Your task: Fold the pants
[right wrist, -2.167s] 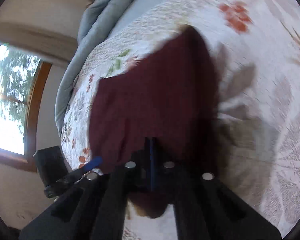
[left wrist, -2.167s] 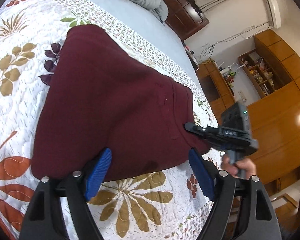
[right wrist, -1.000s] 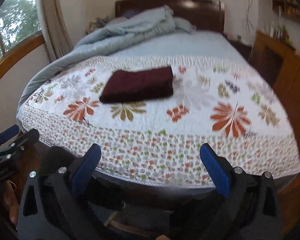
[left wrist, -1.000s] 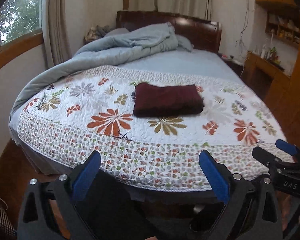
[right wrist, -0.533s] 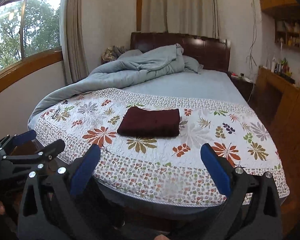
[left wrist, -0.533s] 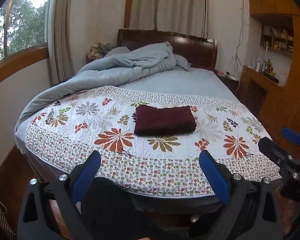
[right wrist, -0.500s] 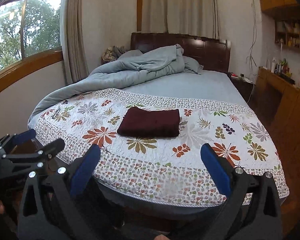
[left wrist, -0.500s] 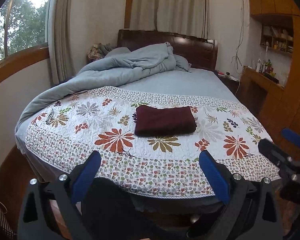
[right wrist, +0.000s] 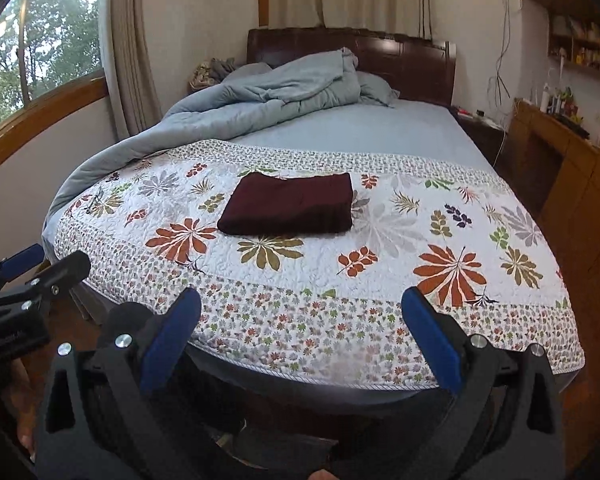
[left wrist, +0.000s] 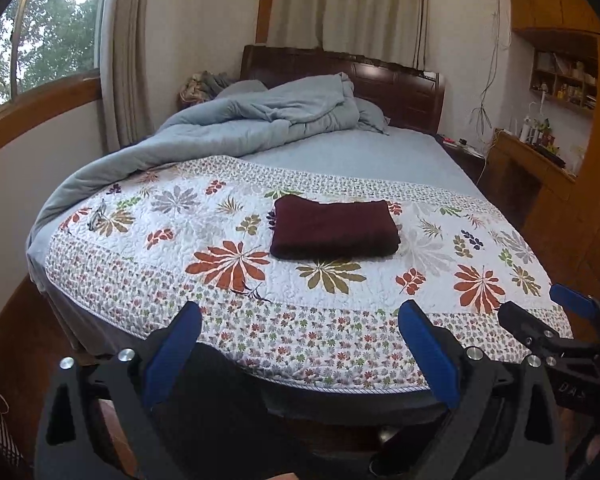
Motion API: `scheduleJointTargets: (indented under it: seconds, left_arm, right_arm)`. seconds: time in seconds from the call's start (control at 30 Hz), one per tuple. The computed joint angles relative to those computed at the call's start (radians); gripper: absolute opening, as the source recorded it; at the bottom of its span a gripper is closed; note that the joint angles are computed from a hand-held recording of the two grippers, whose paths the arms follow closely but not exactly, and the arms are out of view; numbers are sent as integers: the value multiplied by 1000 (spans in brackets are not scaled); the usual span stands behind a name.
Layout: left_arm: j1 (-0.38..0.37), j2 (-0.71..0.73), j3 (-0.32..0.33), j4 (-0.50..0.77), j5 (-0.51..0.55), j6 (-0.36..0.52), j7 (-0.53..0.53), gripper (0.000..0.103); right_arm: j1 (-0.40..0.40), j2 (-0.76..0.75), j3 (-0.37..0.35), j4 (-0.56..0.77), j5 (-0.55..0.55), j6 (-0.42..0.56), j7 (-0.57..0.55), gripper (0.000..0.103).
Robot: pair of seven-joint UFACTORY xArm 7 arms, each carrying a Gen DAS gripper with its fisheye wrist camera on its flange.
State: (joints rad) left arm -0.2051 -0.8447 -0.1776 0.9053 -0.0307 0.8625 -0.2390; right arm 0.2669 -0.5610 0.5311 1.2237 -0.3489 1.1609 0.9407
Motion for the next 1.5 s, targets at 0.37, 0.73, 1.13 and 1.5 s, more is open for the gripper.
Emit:
scheduleJointTargets:
  seconds: [0.37, 0.73, 1.13, 1.5]
  left_arm:
    - [-10, 9, 5, -17, -5, -18, 7, 99]
    - [-1, 5, 8, -15, -1, -20, 1, 99]
    - [-13, 26, 15, -11, -4, -24, 10, 99]
    - [-7, 13, 19, -34, -28, -50, 5, 99]
  right_arm:
    - [13, 19, -18, -21, -2, -24, 1, 100]
    - [20, 26, -21, -23, -11, -34, 1, 100]
    - [31, 39, -25, -28, -13, -38, 4, 100]
    - [39, 41, -25, -30, -12, -37, 13, 100]
